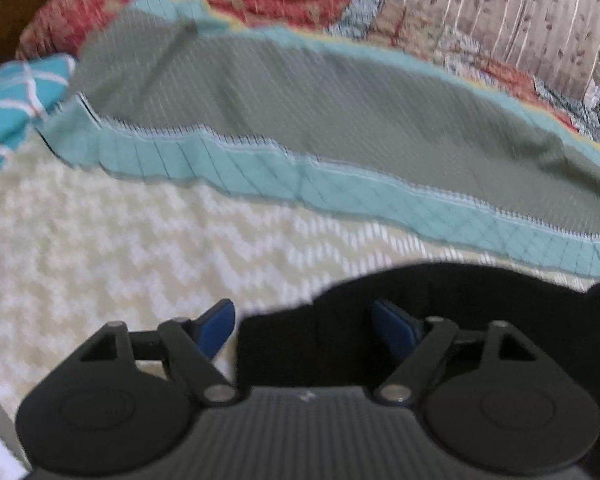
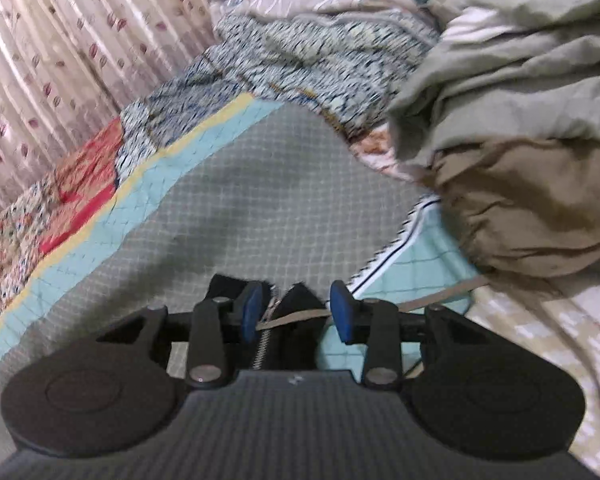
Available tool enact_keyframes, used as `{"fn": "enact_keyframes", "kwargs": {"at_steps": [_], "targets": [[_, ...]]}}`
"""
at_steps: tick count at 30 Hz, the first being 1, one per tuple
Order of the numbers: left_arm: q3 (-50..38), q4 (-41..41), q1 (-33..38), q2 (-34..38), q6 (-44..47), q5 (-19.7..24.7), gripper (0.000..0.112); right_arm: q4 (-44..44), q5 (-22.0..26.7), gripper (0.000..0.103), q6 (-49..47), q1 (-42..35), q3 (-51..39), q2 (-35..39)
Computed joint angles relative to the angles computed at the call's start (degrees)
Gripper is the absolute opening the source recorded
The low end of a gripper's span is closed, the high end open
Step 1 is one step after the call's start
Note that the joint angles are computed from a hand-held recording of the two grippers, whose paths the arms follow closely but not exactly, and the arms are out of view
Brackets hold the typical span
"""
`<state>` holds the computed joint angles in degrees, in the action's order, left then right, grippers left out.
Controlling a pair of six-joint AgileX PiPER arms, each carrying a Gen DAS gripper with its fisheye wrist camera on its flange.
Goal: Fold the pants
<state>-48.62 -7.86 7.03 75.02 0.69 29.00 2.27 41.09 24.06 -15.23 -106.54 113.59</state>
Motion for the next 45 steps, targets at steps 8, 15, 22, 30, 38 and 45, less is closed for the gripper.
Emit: {"fn": "enact_keyframes", "kwargs": {"at_steps": [8,15,22,30,38,45], "targets": [[1.69,16.03,-5.23,-2.60,-15.66,-0.93,0.029,-2.47,-1.11,0.038,6.76,1.66,5.01,1.42],[2.57,28.09,-5.53,-8.18,-31.89,1.12,0.022,-23.23,-4.87,0.004,20.38,7.32,7.96,-0.33],[2.39,27.97,-3.98,-5.40,-35.80,2.55,0.026,-28.46,8.65,0.013,21.09,6.21,5.57,0.60],[3.51,24.38,-3.03,-6.89,-31.40,0.84,0.032,-29.84,-2.24,0.041,25.87,6.42,19.57,-11.83],[3.89,26.38,-3.78,-6.89,-33.80,0.80,0.032,-10.04,14.34,0.059,12.02,8.85,-17.00,11.32],[3.43,30.56,-5.05,-6.72,-36.75,-0.84,0.025,-17.40,15.90,0.006,17.23,10.88,-26.12,17.50]]}}
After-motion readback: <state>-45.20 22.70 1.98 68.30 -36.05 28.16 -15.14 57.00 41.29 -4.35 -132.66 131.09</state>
